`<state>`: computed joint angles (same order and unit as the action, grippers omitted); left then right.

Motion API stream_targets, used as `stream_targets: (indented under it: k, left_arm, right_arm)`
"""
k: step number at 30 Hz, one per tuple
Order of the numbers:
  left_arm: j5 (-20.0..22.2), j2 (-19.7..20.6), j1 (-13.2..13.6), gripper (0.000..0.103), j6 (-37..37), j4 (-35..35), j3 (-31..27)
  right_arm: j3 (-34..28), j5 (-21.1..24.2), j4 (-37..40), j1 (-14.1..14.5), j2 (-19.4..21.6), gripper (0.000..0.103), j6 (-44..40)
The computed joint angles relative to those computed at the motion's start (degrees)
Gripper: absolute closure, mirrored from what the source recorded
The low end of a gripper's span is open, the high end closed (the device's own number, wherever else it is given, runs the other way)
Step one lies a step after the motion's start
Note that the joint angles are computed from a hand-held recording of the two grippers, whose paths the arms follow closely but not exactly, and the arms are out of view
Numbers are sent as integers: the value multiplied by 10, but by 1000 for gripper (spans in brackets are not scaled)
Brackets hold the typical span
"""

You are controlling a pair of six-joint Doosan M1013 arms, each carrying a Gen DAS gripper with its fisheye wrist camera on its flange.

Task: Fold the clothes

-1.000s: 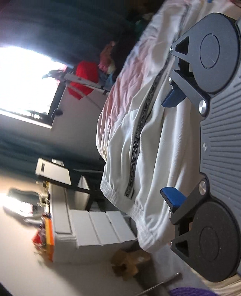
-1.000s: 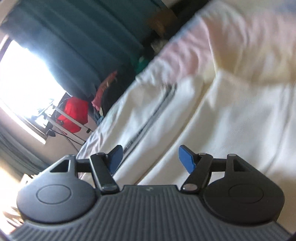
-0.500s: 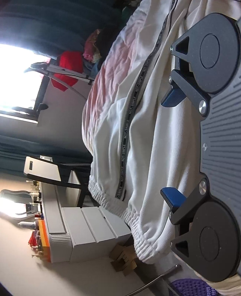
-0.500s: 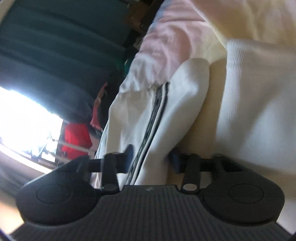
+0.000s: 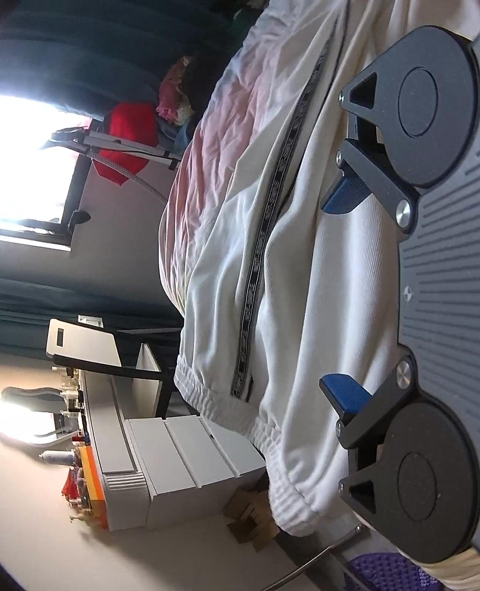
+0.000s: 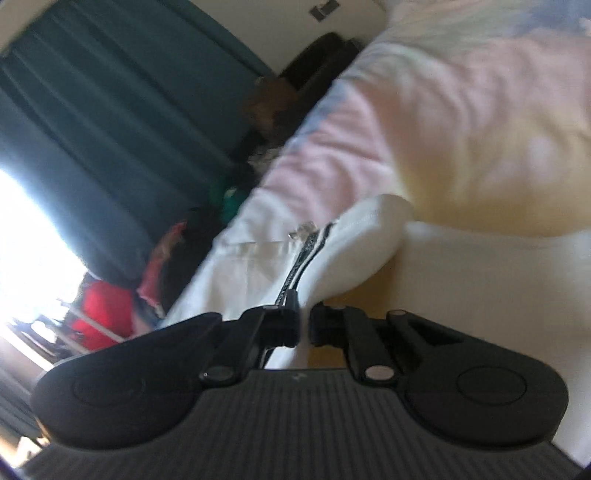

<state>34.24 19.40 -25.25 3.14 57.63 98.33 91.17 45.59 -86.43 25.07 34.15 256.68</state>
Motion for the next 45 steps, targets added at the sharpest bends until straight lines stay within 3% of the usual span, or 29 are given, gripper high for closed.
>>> stream_targets:
  k: [6, 7, 9, 10, 11, 16, 24, 30, 36, 40, 45]
  left_arm:
    - [-7, -5, 1, 8, 17, -8, 5]
    - [-6, -6, 0, 8, 17, -4, 6]
    - [-7, -10, -1, 8, 13, -1, 10]
    - [-7, -12, -2, 8, 11, 1, 12]
    - [-8, -14, -3, 8, 8, 4, 15]
    - [-12, -26, -5, 8, 3, 9, 26]
    - [-5, -43, -11, 8, -16, 31, 41]
    - [-3, -46, -11, 8, -15, 25, 43]
    - [3, -44, -10, 8, -8, 15, 40]
    - [5, -42, -9, 8, -1, 6, 38]
    - [21, -37, -11, 7, 8, -1, 32]
  right_arm:
    - [33, -61, 17, -6, -27, 86, 3]
    - [39, -67, 27, -4, -35, 79, -11]
    - [51, -79, 46, -1, -50, 56, -40]
    - [59, -81, 51, 3, -59, 30, -50]
    - [68, -79, 49, 8, -68, 18, -59]
    - [102, -52, 45, 41, -109, 19, -84]
    - [127, 7, 127, 87, -141, 18, -129]
    - [145, -15, 180, 93, -152, 18, -90]
    - [156, -51, 230, 80, -151, 18, -62]
    - [173, -126, 164, 62, -149, 18, 28]
    - [175, -141, 87, 47, -138, 18, 85]
